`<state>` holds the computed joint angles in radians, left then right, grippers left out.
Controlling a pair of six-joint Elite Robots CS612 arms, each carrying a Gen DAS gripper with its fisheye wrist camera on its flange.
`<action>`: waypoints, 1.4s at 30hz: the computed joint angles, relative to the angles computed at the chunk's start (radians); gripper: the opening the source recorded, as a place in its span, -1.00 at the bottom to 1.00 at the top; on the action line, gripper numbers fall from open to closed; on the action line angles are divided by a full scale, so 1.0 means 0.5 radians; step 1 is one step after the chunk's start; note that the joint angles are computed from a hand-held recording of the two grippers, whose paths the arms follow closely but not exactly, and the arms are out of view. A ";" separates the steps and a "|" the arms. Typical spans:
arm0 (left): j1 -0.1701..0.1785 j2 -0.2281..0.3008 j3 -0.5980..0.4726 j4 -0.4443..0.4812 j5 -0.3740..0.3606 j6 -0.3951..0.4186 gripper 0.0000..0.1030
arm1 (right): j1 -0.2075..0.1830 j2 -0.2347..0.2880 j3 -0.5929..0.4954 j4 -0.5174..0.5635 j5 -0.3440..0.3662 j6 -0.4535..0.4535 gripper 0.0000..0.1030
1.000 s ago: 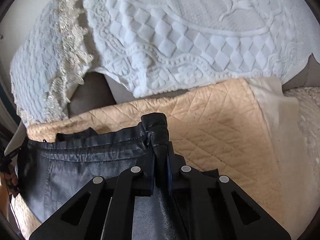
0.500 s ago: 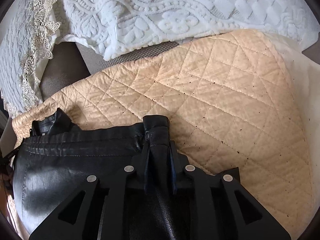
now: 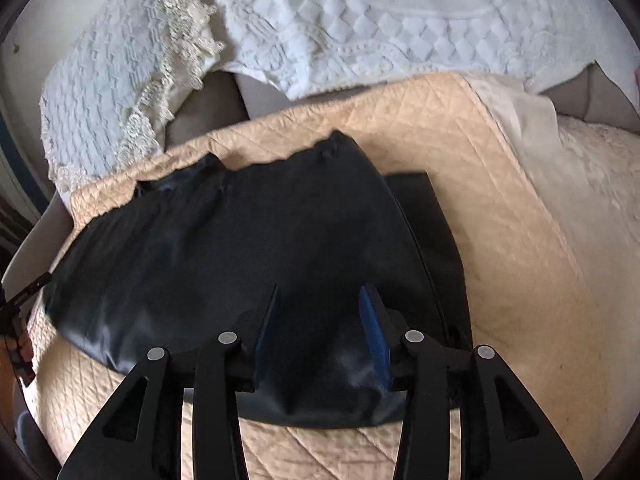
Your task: Fold large clothes
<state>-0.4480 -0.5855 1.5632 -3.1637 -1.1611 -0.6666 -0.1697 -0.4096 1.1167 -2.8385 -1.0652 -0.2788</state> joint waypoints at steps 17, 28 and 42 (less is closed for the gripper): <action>-0.043 -0.148 0.424 -0.382 -0.183 -0.646 0.02 | -0.162 -0.166 0.473 -0.157 0.417 0.620 0.24; 0.014 -0.073 0.252 -0.287 -0.094 -0.830 0.28 | -0.158 -0.013 0.233 -0.394 0.348 1.197 0.25; 0.011 -0.091 0.140 0.148 0.080 -0.817 -0.60 | -0.117 0.015 0.137 -0.320 0.094 1.314 -0.46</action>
<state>-0.4424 -0.6309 1.6334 -3.0896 -1.1212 -1.0749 -0.2281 -0.4022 1.1853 -2.9986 -1.0180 0.3781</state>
